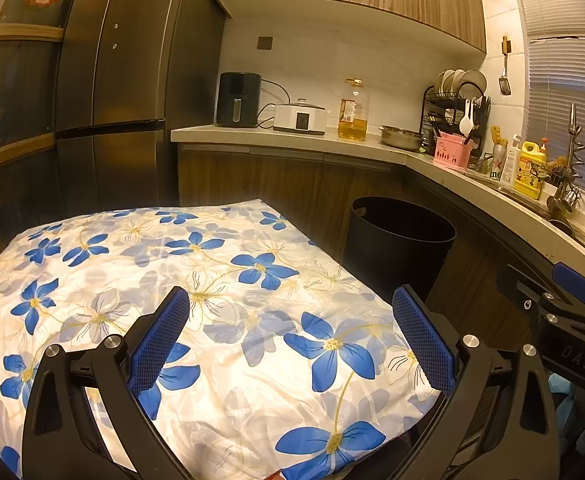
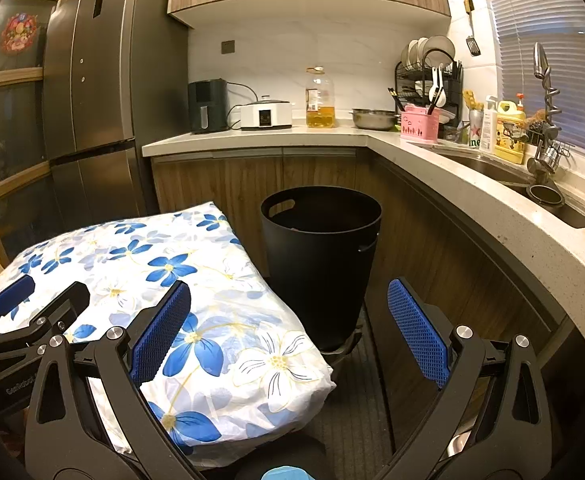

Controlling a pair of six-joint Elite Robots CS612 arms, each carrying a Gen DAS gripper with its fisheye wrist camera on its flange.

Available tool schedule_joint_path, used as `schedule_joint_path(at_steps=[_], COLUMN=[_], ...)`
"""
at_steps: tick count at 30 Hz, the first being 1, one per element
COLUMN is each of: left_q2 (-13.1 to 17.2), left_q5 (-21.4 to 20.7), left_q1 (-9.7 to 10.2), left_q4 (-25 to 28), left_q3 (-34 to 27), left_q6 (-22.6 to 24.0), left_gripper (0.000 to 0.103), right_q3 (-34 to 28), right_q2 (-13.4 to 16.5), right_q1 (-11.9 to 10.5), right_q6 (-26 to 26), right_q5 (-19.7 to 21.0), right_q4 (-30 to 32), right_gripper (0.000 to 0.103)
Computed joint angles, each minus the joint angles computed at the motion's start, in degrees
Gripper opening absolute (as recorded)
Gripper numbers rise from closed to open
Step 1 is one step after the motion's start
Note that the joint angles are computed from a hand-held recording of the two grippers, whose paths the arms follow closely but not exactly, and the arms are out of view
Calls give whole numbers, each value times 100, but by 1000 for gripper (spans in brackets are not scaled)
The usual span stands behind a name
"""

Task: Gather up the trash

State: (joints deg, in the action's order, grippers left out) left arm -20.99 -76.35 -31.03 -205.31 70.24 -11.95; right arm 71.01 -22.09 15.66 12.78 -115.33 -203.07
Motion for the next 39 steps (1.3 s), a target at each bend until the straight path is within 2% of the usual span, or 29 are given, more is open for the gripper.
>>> schedule_joint_path(at_steps=[36, 39], left_q2=[-2, 0], left_q5=[-86, -37], left_q1=[16, 14], left_q4=[-27, -13], left_q3=[20, 15], left_q6=[57, 117], left_gripper=[97, 92], right_q3=[41, 36], right_q2=[-25, -23], right_q1=[-11, -12], right_q6=[8, 14], right_q5=[-45, -46], right_q4=[-8, -3], right_gripper=[98, 98])
